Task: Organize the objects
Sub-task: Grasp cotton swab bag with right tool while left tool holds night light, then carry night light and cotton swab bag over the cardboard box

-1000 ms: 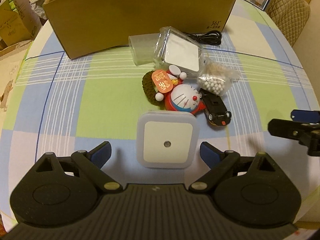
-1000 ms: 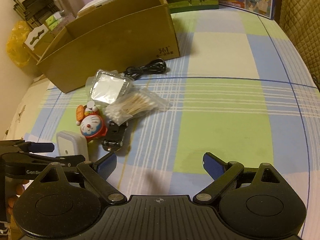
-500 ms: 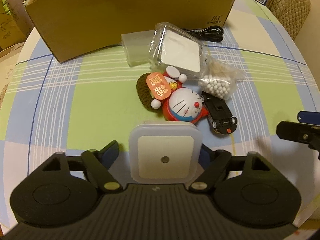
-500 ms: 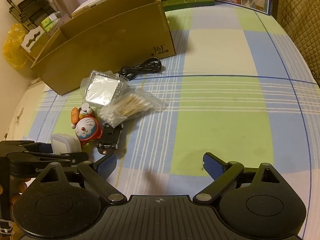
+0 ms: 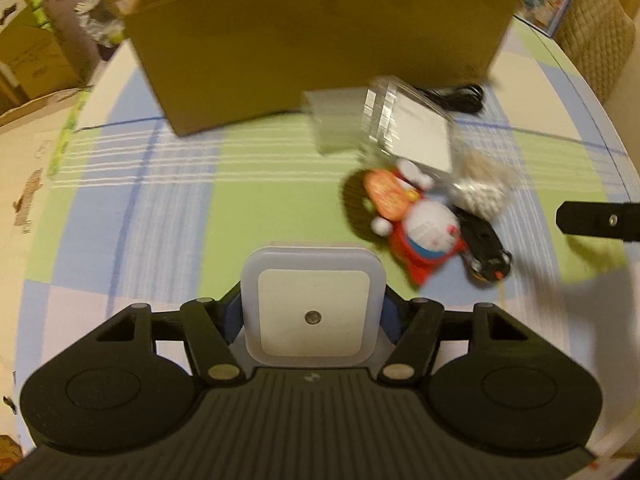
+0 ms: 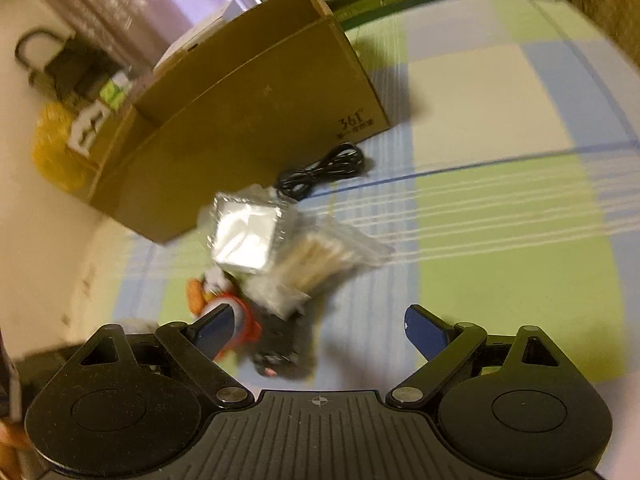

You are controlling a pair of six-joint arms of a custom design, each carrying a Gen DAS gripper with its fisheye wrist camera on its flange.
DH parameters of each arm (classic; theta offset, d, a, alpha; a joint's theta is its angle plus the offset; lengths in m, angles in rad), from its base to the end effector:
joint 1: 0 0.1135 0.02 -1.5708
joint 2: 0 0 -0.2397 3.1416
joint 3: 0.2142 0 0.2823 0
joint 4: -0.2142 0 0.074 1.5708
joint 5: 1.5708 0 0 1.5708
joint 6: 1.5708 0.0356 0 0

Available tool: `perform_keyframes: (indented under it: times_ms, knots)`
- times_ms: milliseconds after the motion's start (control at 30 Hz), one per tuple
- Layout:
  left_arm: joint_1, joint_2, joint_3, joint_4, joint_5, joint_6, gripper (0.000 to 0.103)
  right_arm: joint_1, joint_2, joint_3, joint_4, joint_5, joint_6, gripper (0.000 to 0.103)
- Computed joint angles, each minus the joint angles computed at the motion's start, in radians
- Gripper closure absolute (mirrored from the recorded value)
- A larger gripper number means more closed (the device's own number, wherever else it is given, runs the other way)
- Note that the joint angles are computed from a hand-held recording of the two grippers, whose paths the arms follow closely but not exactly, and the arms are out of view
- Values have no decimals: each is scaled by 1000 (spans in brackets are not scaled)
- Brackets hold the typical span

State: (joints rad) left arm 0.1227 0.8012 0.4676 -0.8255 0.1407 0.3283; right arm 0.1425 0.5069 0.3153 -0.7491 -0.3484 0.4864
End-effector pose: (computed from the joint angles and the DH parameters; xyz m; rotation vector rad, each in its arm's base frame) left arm 0.1765 0.0167 0.1519 0.3177 2.6907 -0.0596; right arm 0.1527 0.0342 0.1494 0.2938 2.5511 0.6875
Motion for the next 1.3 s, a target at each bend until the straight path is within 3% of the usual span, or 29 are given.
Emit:
perform_keyframes:
  times_ms: [67,167,367,433,500,533,600,733,967,1300]
  knots:
    - [32,23,23,8,2,11,41,-30,80,-9,86,-69,57,29]
    - [67,44,46,18,1,20,40,-72,209,-19,224,-156,151,35]
    - [118,60,70,17,10,41,41,-88,436,-7,448,-222,304,53]
    - [129,53,72,10,15,45,40,-87,479,-1,493,-227,327,57]
    - [142,50,76,6,20,53,40,-81,522,14,516,-222,327,66]
    - [149,49,77,4,24,57,40,-80,535,19,518,-219,320,76]
    - [157,47,79,1,26,61,40,-90,539,16,527,-230,314,80]
    - [172,41,78,-3,30,68,40,-107,483,-10,509,-216,275,86]
    - [176,27,77,-10,35,74,41,-152,226,-42,317,-167,145,87]
    - [180,-2,109,-35,61,76,40,-44,-55,-2,80,48,-71,87]
